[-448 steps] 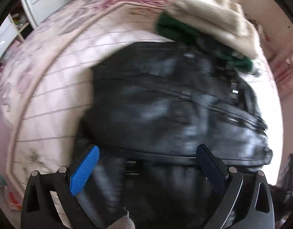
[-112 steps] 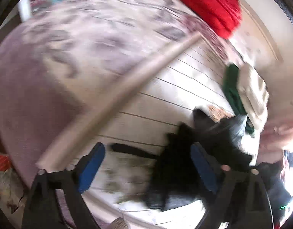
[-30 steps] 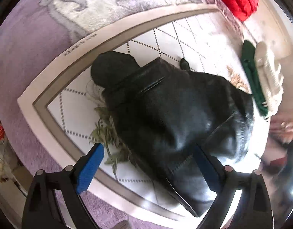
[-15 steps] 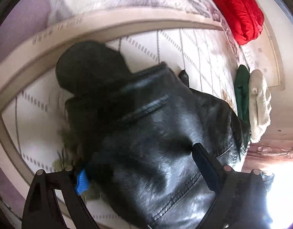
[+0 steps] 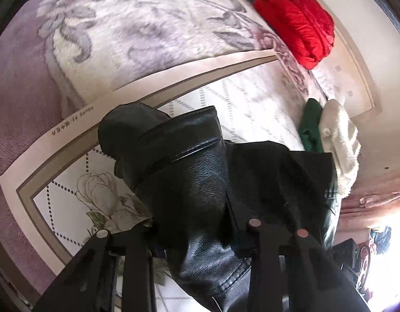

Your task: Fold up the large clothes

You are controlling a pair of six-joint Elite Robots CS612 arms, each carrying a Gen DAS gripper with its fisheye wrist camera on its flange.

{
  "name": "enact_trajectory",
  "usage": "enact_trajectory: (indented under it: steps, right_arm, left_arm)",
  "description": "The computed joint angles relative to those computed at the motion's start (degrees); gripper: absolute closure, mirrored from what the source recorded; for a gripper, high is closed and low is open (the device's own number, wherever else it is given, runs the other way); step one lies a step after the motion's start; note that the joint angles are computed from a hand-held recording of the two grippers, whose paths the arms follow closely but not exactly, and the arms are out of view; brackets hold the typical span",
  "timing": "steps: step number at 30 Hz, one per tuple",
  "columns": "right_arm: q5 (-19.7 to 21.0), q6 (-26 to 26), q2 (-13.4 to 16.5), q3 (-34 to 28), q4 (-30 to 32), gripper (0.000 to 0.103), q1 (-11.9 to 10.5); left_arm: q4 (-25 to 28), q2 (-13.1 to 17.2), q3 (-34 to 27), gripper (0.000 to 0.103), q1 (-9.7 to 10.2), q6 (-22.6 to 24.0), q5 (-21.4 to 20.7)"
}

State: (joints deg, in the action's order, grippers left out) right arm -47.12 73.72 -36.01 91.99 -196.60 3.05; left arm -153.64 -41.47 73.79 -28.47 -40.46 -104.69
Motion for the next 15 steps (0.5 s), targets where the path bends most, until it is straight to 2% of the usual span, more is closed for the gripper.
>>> enact_trajectory:
  steps: [4, 9, 14, 15]
  right_arm:
    - [1.5, -3.0, -3.4, 2.0, 2.1, 0.061, -1.1]
    - [2.2, -6.6, -8.2, 4.0, 4.8, 0.062, -3.0]
    - [3.0, -10.1, -12.6, 4.0, 8.4, 0.062, -6.1]
    - [3.2, -10.9, -13.1, 3.5, 9.2, 0.062, -6.9]
  left_arm:
    - [0.4, -1.8, -0.3, 0.076, -0.79, 0.6, 0.4]
    - [2.6, -2.0, -4.6, 0.076, -2.15, 1.8, 1.2]
    - [5.3, 0.8, -13.5, 0.076, -3.68, 1.8, 1.7]
    - [6.3, 2.2, -17.1, 0.076, -4.12, 1.9, 1.8]
